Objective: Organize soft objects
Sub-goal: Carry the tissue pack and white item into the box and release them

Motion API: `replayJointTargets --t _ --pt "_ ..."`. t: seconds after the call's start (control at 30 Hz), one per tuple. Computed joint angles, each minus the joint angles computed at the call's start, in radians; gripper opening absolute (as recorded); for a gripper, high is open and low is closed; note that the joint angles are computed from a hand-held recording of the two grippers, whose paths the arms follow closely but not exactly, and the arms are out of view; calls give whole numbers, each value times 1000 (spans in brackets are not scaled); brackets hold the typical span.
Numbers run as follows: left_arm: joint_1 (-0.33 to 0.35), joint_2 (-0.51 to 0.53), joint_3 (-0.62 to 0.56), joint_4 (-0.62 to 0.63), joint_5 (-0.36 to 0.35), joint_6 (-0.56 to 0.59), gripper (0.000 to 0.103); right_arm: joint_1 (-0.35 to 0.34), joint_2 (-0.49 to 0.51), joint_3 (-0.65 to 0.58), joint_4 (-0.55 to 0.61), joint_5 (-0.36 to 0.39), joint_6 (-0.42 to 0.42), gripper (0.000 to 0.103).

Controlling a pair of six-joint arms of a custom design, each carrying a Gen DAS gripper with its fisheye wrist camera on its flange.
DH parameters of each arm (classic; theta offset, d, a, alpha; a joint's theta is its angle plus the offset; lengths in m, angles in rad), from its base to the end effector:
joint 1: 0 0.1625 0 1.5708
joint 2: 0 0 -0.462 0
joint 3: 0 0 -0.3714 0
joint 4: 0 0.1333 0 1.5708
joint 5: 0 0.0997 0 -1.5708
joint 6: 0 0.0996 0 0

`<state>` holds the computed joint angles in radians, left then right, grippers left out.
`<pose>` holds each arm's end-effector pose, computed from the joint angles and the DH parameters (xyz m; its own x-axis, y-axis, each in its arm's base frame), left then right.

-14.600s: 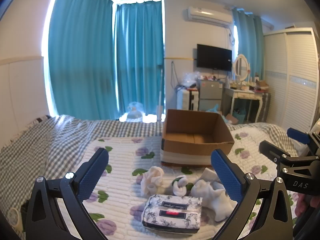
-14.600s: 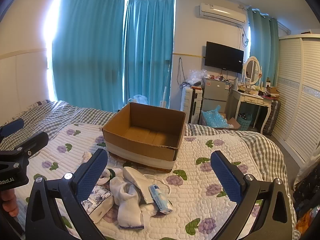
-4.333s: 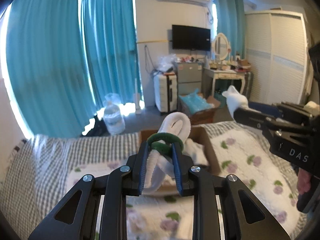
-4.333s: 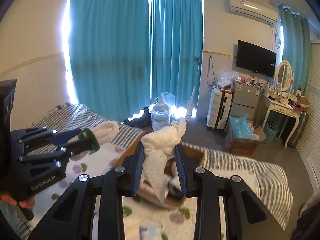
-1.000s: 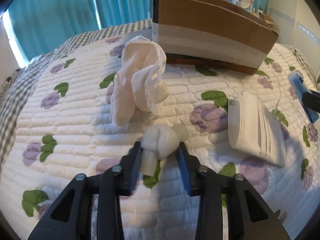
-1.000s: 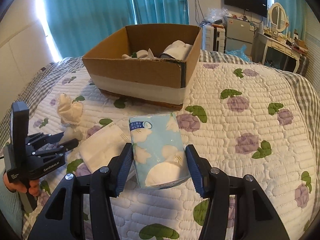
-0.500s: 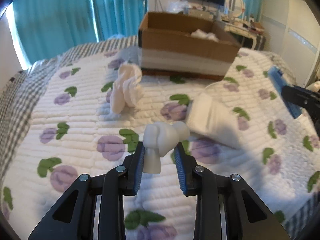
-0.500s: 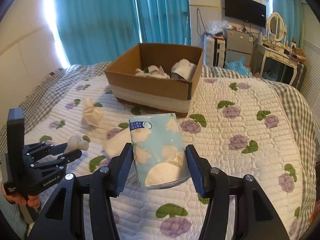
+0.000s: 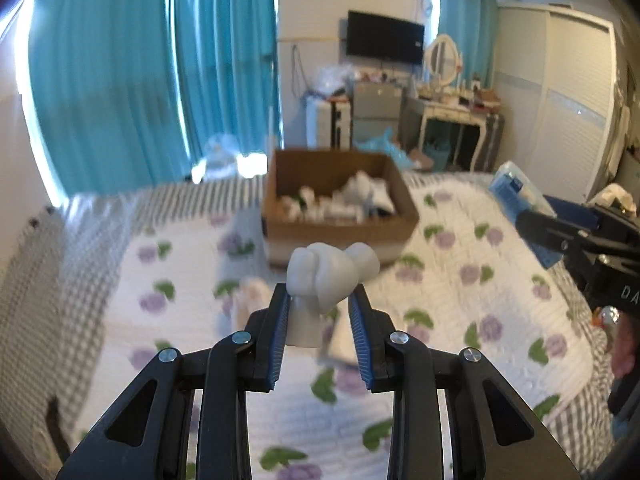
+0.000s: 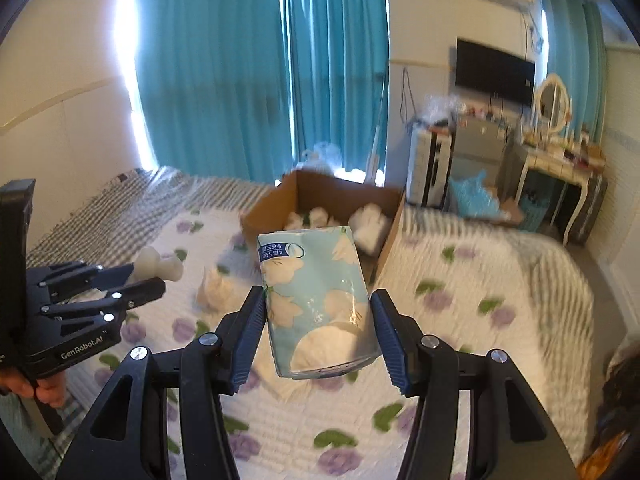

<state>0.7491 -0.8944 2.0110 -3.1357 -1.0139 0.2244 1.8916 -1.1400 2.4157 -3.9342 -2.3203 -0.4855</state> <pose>-0.2971 -0.5302 0.1561 -0.5803 0.5905 -0.5608 0.8094 0.4947 -0.3166 0.1920 -0.3702 0.2814 -0.7143 0.0965 0.6931 -0.5425 0.5493 -0.6355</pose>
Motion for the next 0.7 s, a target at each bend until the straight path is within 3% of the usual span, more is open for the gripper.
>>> replayJointTargets --t 0.3,0.7 --pt "-6 81 -221 22 -19 102 29 42 -67 -215 181 -2 -100 53" --pt "71 334 -563 135 -49 172 30 -89 54 -540 394 112 -135 53"
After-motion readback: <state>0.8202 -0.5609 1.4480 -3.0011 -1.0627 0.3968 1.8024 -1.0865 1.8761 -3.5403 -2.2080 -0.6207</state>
